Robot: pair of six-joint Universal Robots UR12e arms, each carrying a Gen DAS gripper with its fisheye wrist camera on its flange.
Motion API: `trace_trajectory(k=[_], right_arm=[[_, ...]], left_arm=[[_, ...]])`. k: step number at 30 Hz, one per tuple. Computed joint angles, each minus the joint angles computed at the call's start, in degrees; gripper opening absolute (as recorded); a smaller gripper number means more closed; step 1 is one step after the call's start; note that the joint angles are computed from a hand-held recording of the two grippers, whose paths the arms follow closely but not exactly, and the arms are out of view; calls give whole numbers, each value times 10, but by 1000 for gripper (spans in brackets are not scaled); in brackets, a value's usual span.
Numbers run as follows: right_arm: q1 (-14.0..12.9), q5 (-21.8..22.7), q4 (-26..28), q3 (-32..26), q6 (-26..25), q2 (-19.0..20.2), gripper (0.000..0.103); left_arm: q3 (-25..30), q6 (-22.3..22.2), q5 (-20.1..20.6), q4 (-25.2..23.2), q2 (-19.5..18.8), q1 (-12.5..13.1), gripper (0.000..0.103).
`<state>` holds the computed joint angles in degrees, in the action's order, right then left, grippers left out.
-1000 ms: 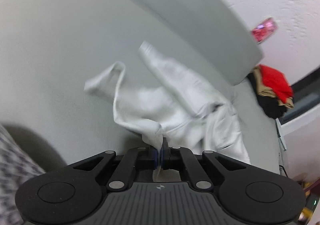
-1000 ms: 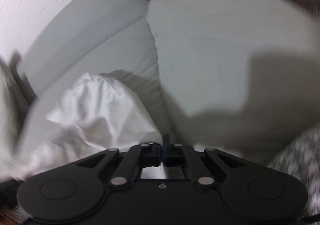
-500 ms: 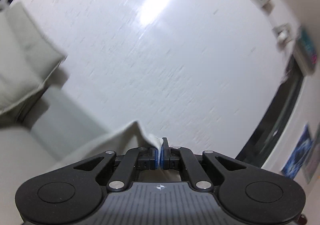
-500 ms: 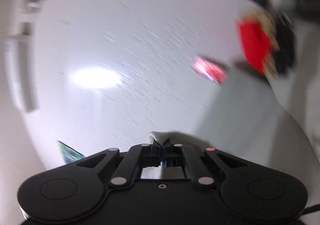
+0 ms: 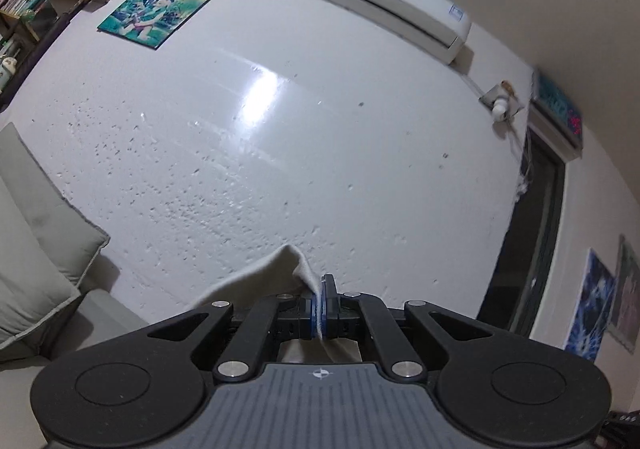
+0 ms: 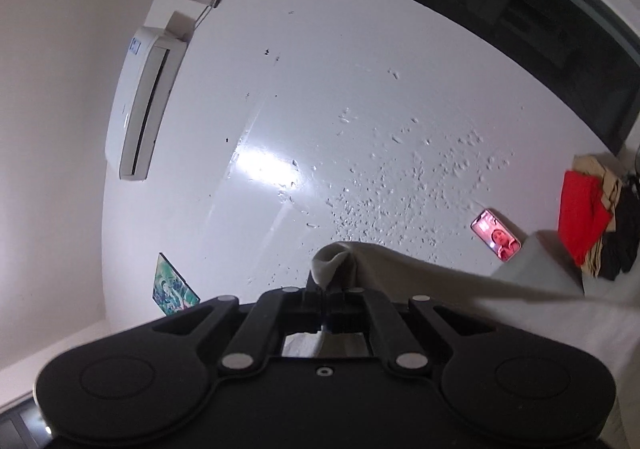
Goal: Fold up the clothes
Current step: 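Lift the white T-shirt high with both grippers to shake it out, then lower the shirt flat onto the sofa with both grippers and release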
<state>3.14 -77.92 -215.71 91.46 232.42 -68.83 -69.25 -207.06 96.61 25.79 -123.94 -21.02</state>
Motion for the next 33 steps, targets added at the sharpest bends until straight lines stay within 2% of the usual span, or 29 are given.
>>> trace_trajectory(k=[2, 5, 8, 10, 12, 15, 17, 19, 23, 27, 33], right_arm=[[1, -9, 31, -18, -15, 11, 2], [1, -11, 121, -65, -26, 49, 2], [1, -16, 237, -130, -35, 99, 2], [5, -35, 311, -180, -50, 135, 2], [10, -61, 349, -228, -65, 162, 2], [12, -88, 308, -257, -92, 170, 2], [13, -101, 262, -244, -114, 157, 2], [13, -104, 223, -224, -127, 149, 2], [10, -91, 209, -172, -119, 139, 2], [13, -82, 265, -129, -109, 145, 2], [17, -55, 377, -79, -60, 163, 2]], left_arm=[[22, -22, -12, -60, -16, 9, 0], [80, -56, -43, -185, -59, 30, 0], [179, -48, -35, -324, -122, 38, 0], [259, -49, -25, -397, -164, 38, 0], [307, -43, -31, -406, -184, 40, 0], [353, 2, -23, -357, -194, 35, 0], [352, 24, -22, -324, -190, 33, 0], [327, 25, -23, -293, -182, 31, 0], [255, 21, 8, -261, -168, 25, 0], [173, -13, 18, -297, -158, 27, 0], [89, -61, 32, -415, -150, 29, 0]])
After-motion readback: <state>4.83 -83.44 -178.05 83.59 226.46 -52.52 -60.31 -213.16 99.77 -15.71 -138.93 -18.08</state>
